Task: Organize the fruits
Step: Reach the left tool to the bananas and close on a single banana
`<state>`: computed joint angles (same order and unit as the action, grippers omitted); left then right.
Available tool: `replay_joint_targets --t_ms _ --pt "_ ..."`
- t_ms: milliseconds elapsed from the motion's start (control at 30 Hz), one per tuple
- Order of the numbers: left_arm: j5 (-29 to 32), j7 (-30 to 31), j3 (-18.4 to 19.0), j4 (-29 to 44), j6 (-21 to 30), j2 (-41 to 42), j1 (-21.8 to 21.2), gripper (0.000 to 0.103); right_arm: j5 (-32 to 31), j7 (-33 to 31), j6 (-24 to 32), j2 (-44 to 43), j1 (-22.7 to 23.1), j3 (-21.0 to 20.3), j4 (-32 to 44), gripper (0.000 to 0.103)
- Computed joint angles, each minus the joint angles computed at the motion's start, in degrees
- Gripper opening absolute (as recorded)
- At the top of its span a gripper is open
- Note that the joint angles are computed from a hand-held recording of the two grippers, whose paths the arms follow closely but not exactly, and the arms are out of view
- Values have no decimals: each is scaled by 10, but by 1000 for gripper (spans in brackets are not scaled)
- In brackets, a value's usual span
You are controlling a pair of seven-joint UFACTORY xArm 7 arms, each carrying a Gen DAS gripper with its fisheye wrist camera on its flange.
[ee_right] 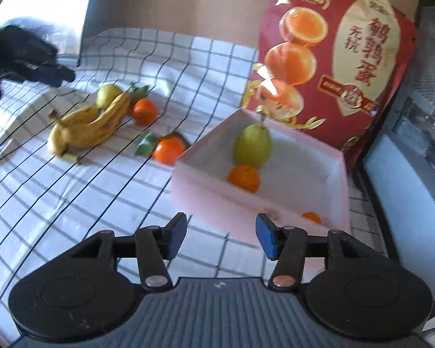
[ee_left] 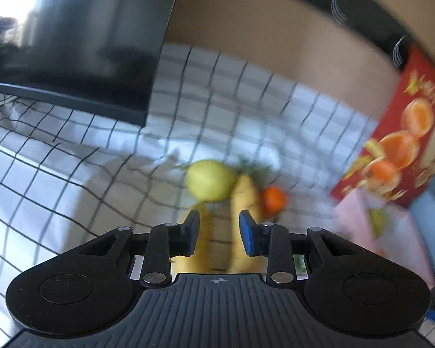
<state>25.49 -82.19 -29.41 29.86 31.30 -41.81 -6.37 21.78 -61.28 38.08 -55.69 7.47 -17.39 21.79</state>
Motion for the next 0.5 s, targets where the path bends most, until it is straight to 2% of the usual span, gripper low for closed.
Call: replay_joint_targets --t_ms 133,300,400,500 --pt "-21 22 22 11 33 42 -14 34 -8 -8 14 -23 -5 2 -15 53" --pt "-17 21 29 13 35 79 -29 34 -14 -14 15 -30 -11 3 -22 53" --pt "-15 19 39 13 37 86 -37 41 -15 -3 9 -24 -17 9 -25 53" --pt "3 -6 25 20 52 76 -31 37 -19 4 13 -23 -21 10 -28 53"
